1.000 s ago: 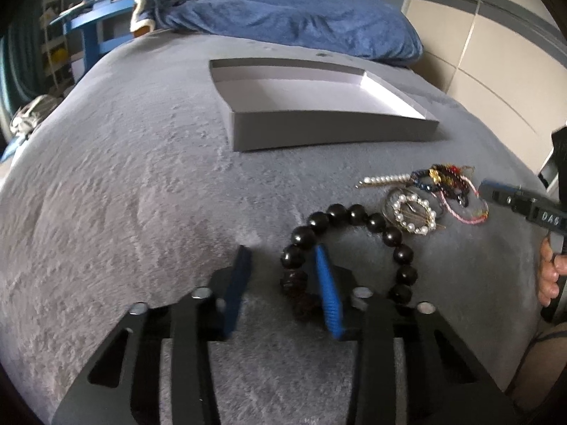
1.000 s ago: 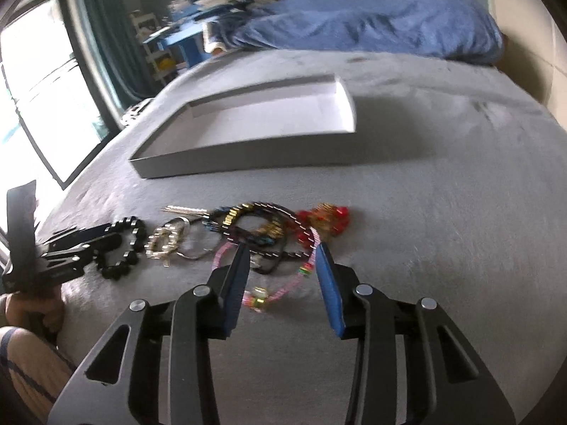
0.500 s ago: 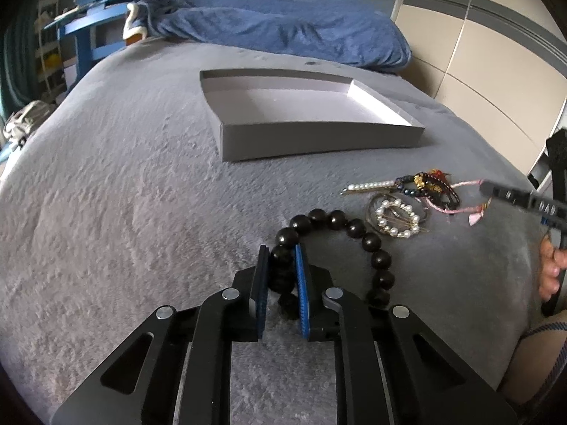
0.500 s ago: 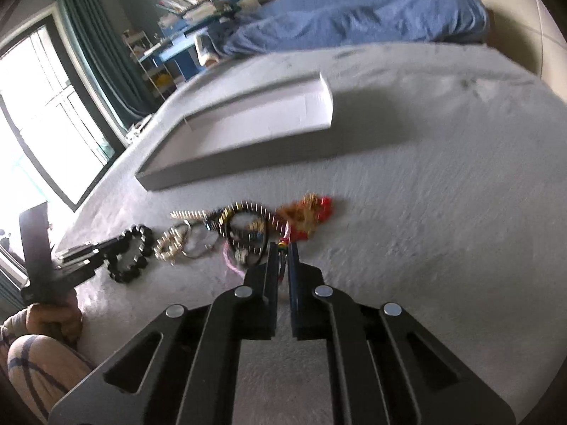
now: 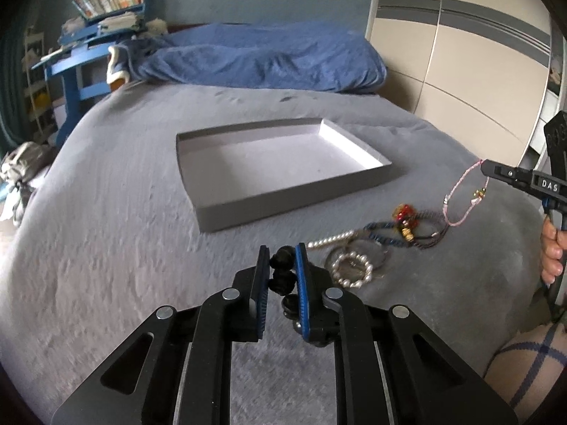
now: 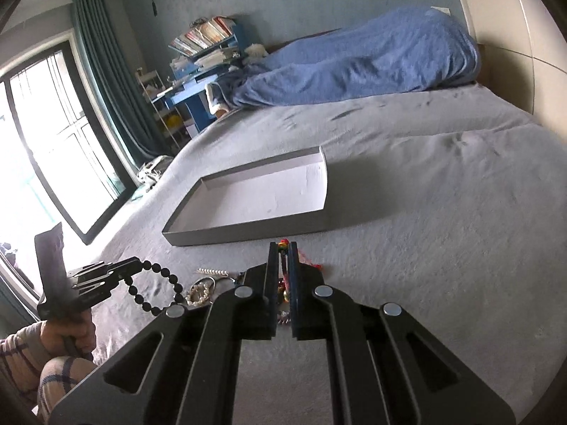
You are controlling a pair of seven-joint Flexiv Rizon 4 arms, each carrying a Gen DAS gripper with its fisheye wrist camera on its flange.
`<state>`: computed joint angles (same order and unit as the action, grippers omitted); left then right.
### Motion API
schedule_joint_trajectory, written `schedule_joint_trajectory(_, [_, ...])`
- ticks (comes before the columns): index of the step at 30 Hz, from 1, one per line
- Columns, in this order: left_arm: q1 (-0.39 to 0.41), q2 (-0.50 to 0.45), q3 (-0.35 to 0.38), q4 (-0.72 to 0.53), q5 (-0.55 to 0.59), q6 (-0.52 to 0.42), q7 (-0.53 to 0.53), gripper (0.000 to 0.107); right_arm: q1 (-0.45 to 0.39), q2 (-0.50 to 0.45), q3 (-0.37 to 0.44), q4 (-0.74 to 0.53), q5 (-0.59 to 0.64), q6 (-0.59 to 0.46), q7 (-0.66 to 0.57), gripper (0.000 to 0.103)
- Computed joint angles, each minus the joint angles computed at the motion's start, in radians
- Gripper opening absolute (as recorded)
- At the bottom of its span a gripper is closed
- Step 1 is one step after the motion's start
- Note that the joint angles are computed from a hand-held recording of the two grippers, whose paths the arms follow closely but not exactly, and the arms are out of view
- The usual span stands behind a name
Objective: Organize jewelry
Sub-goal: 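Carry both bracelets over the grey tray with both tools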
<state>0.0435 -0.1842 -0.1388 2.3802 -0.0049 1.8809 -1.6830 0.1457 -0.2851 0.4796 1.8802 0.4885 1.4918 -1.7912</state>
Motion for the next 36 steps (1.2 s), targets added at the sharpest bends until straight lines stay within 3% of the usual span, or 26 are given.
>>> schedule_joint_trajectory(8, [-0.023,0.016,0.018,-0.002,-0.01,0.0,0.009,0.015,-0.058,0.019,0.034,-0.003,0.094,-0.006,-0.06,0.005])
schedule_joint_trajectory(16, [-0.049,0.033,0.038,-0.045,-0.027,-0.007,0.033,0.015,-0.022,-0.003,-0.012,-0.037,0.112,-0.047,-0.073,0.005])
schedule_joint_trajectory(27, [-0.018,0.0,0.01,-0.172,-0.059,-0.026,0.076,0.015,0.056,-0.108,-0.041,-0.185,-0.027,-0.088,-0.015,0.005])
schedule_joint_trajectory(36, [0.002,-0.088,-0.004,-0.293,-0.115,-0.067,0.107,0.015,0.118,-0.267,-0.047,-0.392,-0.158,-0.18,0.053,0.005])
